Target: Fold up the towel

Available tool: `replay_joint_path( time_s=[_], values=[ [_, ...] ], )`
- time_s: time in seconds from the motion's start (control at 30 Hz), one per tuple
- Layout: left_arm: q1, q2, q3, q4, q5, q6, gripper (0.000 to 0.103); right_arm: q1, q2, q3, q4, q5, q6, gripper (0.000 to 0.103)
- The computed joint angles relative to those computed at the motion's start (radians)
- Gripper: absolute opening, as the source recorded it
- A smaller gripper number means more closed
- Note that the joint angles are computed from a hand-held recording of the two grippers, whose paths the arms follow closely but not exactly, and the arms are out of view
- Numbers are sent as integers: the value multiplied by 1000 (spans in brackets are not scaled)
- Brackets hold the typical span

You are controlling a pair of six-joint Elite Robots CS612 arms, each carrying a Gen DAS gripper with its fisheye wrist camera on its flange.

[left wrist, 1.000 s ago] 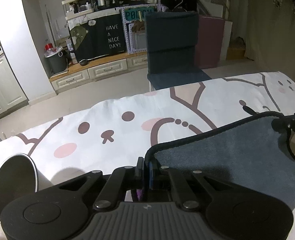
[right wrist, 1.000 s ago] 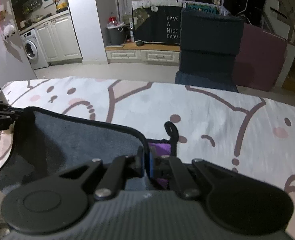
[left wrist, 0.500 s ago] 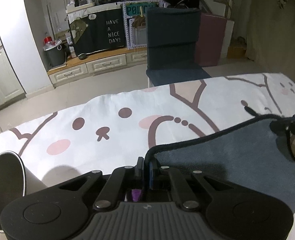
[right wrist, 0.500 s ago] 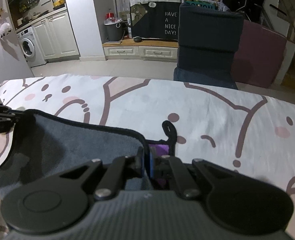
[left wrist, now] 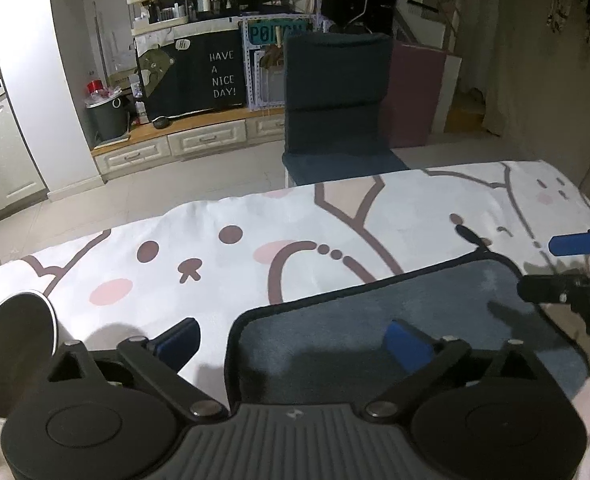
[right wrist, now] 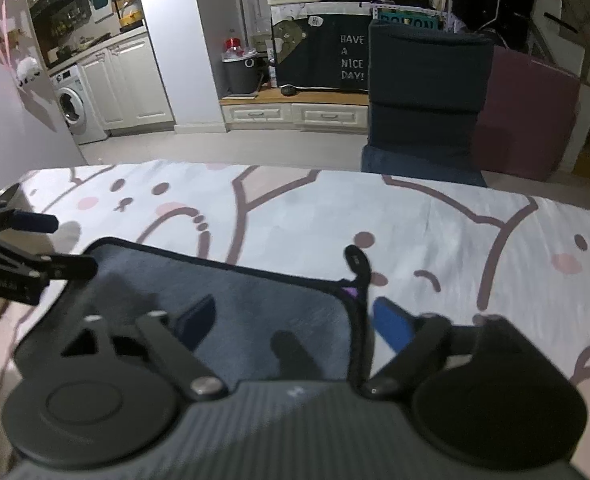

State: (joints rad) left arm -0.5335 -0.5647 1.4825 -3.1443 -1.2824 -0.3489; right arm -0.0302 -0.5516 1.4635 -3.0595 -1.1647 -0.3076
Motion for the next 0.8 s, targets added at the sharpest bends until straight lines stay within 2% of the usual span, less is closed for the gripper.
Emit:
replay_joint_path(
  time_s=[0.07,0.2,0.8],
  values=[
    [-7,-12,17,-11,17,-4,103,0,-10,20,-26,1,7,103],
    [-14,-36,46,-18,18,-29,103,0,-32,55,-59,-6,34,103],
    [-80,-149,211,-129,118,-72,103,-17,-141,208,-135,19,29,103]
  ],
)
